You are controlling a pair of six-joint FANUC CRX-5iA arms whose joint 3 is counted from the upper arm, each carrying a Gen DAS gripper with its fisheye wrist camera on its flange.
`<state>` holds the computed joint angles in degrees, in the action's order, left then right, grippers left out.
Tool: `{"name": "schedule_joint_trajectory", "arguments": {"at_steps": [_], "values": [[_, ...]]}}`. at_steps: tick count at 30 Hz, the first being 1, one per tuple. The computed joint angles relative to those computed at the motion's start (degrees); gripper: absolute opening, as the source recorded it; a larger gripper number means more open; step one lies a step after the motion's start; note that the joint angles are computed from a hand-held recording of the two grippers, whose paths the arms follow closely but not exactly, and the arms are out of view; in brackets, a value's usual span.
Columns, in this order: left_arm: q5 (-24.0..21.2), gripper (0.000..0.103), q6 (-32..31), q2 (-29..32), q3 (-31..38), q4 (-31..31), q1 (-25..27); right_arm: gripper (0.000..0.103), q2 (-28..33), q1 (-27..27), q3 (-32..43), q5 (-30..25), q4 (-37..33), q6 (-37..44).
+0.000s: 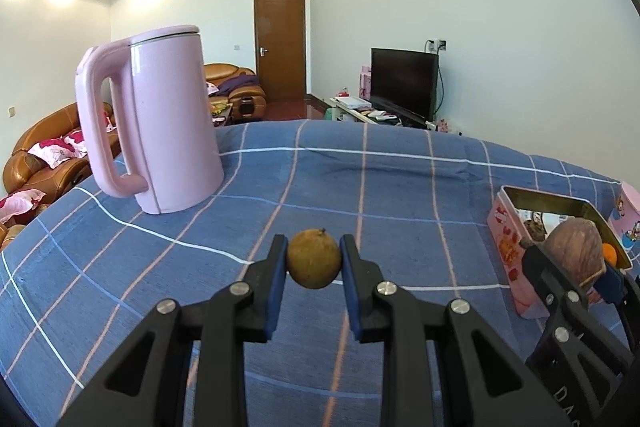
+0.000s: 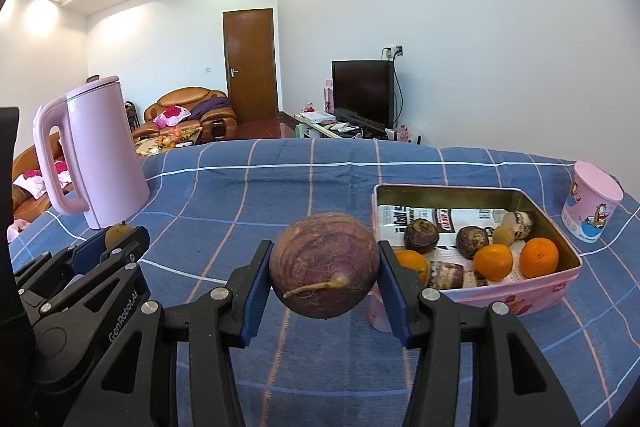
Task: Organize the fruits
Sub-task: 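Carry the passion fruit and yellow-green fruit over the tin box with both tools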
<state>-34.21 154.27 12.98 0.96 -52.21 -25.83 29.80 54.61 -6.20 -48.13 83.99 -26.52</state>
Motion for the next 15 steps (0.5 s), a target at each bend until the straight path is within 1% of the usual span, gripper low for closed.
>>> {"name": "schedule_joint_trajectory", "arguments": {"at_steps": [7, 15], "values": [[0.0, 0.028, -2.0, 1.0, 1.1, 1.8, -1.3, 0.052, -2.3, -0.6, -3.5, -0.6, 1.5, -1.2], [-0.8, 0.028, -2.4, 2.2, 2.8, 1.4, -3.7, 0.052, -4.6, -1.3, -6.9, -1.4, 2.5, -2.2]]}}
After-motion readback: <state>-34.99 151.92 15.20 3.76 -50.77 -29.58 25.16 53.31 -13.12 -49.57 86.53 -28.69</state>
